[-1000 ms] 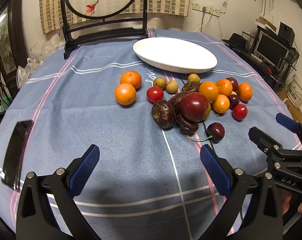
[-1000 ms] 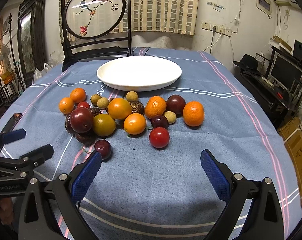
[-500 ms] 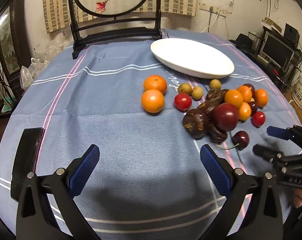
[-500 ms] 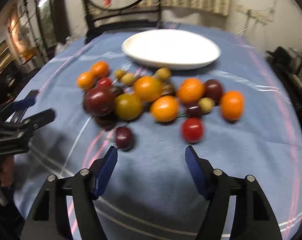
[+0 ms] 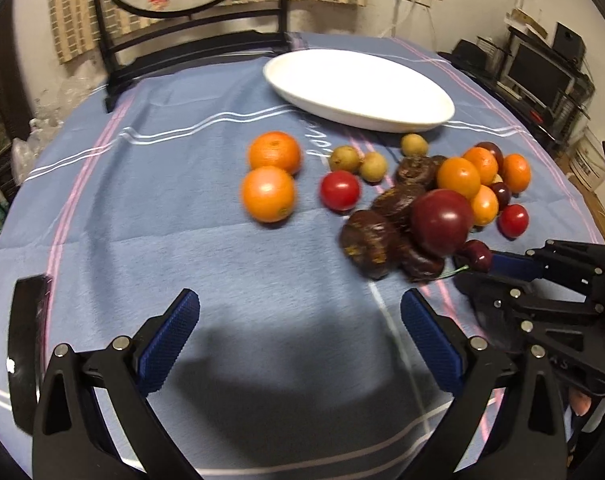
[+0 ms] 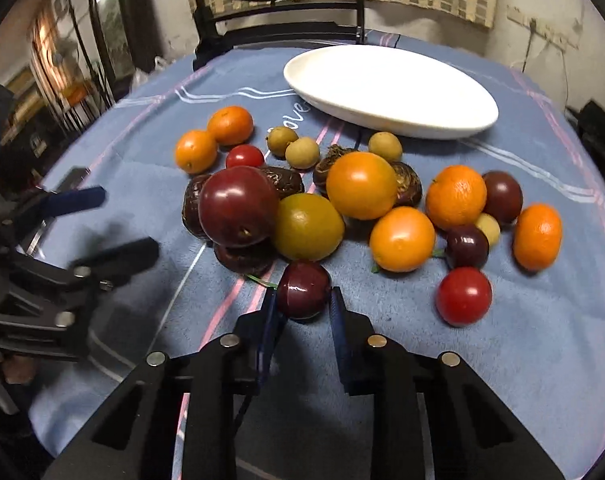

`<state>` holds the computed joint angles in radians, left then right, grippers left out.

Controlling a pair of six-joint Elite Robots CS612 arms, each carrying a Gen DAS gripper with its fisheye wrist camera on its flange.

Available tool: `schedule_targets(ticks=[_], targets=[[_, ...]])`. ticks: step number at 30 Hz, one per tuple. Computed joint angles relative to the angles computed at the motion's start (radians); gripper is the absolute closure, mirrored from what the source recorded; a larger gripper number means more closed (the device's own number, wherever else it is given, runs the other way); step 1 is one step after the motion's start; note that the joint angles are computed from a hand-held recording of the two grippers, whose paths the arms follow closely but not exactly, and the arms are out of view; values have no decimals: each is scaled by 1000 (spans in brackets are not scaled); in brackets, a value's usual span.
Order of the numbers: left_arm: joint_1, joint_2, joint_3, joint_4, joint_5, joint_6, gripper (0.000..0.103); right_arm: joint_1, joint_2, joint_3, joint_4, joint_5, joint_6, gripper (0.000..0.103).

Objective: Organize fruits
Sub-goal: 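Grasp a brown date with the left tool while the right tool grasps a dark red cherry, then carry both fruits over the white plate and open both tools to drop them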

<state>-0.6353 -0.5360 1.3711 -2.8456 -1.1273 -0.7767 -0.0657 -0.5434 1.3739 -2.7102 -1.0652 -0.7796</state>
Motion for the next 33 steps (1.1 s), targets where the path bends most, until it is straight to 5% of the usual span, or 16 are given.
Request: schedule_targets(ticks=[10, 14, 33], targets=[[27, 62, -125, 72, -91, 136, 39, -28, -2, -6, 27, 56, 21, 77], [36, 77, -142, 17, -137, 191, 64, -28, 5, -17, 37, 49, 20, 77], [24, 49, -84, -27, -111, 205, 65, -8, 16, -31, -11, -5, 29, 76]])
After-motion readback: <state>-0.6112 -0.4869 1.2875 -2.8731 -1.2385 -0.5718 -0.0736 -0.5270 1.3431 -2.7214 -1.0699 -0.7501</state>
